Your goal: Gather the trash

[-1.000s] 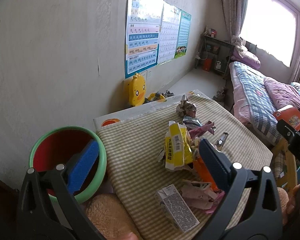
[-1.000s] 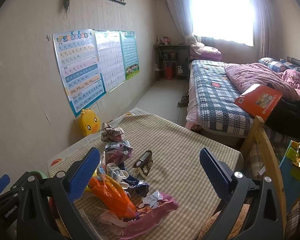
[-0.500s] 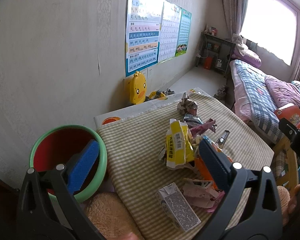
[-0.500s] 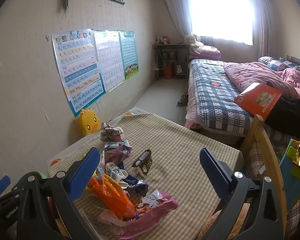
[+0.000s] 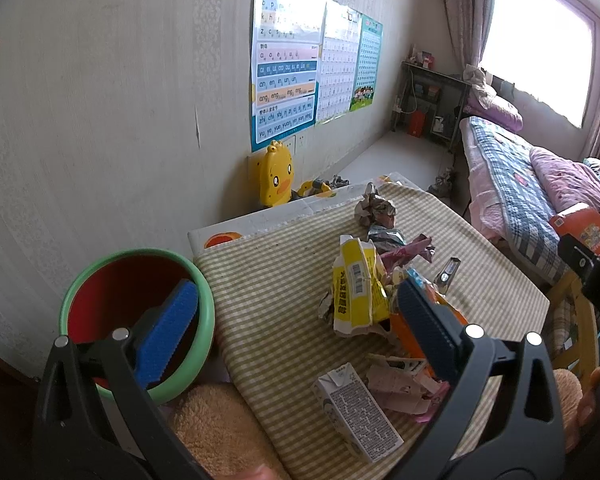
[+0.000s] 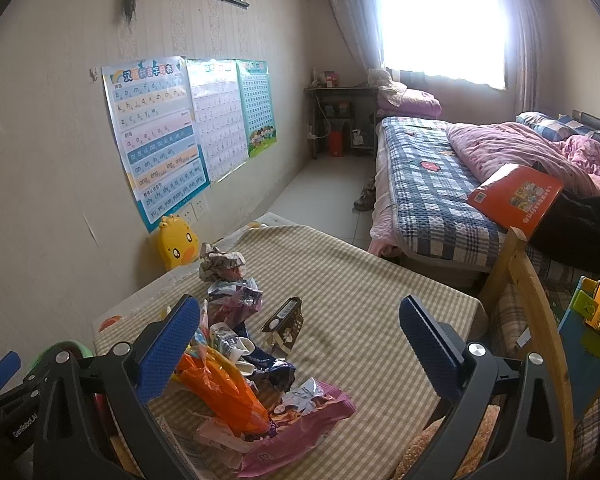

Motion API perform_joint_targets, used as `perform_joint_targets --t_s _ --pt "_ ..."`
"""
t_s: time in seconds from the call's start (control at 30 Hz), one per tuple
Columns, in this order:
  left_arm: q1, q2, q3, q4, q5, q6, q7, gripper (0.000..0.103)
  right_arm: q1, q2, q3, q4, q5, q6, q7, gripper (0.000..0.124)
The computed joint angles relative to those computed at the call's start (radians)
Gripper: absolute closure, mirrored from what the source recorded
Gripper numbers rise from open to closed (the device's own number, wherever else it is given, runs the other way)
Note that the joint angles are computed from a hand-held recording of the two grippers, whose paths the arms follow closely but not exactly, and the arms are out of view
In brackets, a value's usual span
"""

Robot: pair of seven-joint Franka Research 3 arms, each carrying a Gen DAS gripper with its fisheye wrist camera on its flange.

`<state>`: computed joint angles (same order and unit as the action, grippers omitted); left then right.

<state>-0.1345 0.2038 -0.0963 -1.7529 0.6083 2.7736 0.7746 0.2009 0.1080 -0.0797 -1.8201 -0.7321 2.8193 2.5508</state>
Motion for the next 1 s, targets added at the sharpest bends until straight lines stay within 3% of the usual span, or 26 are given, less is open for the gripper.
perform_joint_targets --t_s 0.33,0.47,0.53,0.67,0.73,0.83,1.0 --pt "0.005 0.011 -0.011 0.01 -0.043 -0.014 0.05 0.005 -0.003 0.002 -0.001 -0.007 0.016 -0.004 -0.009 0.029" --pt "0.004 0.024 -0.019 0.025 -0.079 -0.055 0.085 0.005 0.0 0.007 -0.004 -0.002 0.012 -0.009 -0.008 0.029" --pt "0.033 0.043 -0.056 0.028 -0.19 -0.068 0.189 0.005 -0.001 0.009 -0.007 -0.001 0.007 -0.013 0.001 0.029" --pt "0.068 0.128 -0.121 0.1 -0.431 -0.247 0.383 0.006 -0.01 0.012 -0.007 -0.006 0.044 -0.021 -0.022 0.029" --pt "0.066 0.168 -0.135 0.135 -0.5 -0.317 0.448 0.009 -0.012 0.012 -0.008 -0.009 0.055 -0.025 -0.036 0.028" --pt "0.046 0.206 -0.136 0.169 -0.536 -0.362 0.501 0.019 -0.021 0.015 -0.002 -0.014 0.104 -0.028 -0.097 0.029" --pt "0.025 0.24 -0.128 0.198 -0.556 -0.426 0.541 0.043 -0.034 0.025 0.007 -0.022 0.22 -0.04 -0.231 0.029"
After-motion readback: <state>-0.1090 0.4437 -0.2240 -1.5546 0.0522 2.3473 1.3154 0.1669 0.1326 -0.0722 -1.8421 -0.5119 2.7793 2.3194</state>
